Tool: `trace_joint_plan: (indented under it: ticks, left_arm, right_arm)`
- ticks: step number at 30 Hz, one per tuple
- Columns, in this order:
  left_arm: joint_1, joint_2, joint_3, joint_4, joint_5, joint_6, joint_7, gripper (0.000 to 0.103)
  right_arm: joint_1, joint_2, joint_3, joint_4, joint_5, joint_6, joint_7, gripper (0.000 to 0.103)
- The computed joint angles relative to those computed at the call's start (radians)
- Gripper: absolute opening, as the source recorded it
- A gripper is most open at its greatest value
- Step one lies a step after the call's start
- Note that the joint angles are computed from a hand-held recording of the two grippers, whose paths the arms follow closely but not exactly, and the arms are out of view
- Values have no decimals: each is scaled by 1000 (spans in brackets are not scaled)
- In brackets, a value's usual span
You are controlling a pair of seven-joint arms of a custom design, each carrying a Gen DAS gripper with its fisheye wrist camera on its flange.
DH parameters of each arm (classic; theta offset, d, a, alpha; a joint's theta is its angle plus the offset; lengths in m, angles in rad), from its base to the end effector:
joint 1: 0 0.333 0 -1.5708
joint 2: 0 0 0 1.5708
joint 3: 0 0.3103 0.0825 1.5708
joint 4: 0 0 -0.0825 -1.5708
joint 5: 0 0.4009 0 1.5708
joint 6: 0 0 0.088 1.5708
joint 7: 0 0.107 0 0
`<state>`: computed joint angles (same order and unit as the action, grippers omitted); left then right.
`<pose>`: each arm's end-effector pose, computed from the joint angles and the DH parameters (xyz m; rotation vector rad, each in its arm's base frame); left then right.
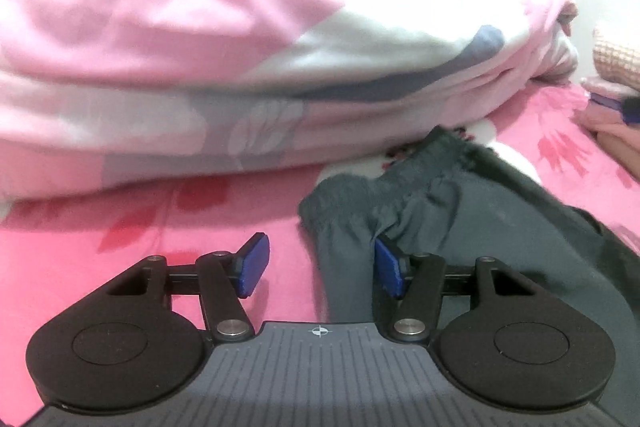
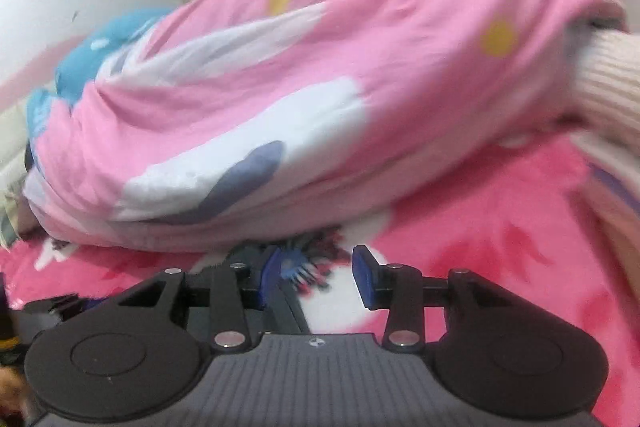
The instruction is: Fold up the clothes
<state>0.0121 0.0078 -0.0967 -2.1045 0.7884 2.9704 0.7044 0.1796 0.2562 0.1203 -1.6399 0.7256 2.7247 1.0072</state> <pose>0.5928 -0.0989 0.4861 -1.7145 1.6141 -0.7868 0.6783 0.1743 0.5464 -1.7664 1.3027 -0.3219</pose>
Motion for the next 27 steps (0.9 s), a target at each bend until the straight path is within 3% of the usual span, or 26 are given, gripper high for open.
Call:
trace_joint_plan:
  ticks: [6,11,14,19,21,24,27]
  left_arm:
    - [-41,60,-13,77,17,-69,23,58]
    - [-79,113,-1,134,60,-164,17,58]
    - [-83,121,5,137,43,-168,31,58]
    - [-94,122,12,140,55,-184,28,60]
    - [-97,120,13,140,71,-188,28,60]
    - [-95,113,12,136,72,-182,37,61]
    - [-91,109,12,137,72,-175,44,63]
  right_arm:
    - [5,-189,-33,-260,2,-48,-39,37]
    - [29,-263,-61,-401,43,-63,-83,35]
    - [37,-282,-72,-450,24,-51,-73,6]
    - [26,-272,-98,-473,88,-15,-10,3]
    - [7,-290,-117,-477,215,-65,-3,7]
    - [-9,-430,-163,-575,456,-140,-131,13]
    - [-18,-652,-211,-727,522,-148,-175,17]
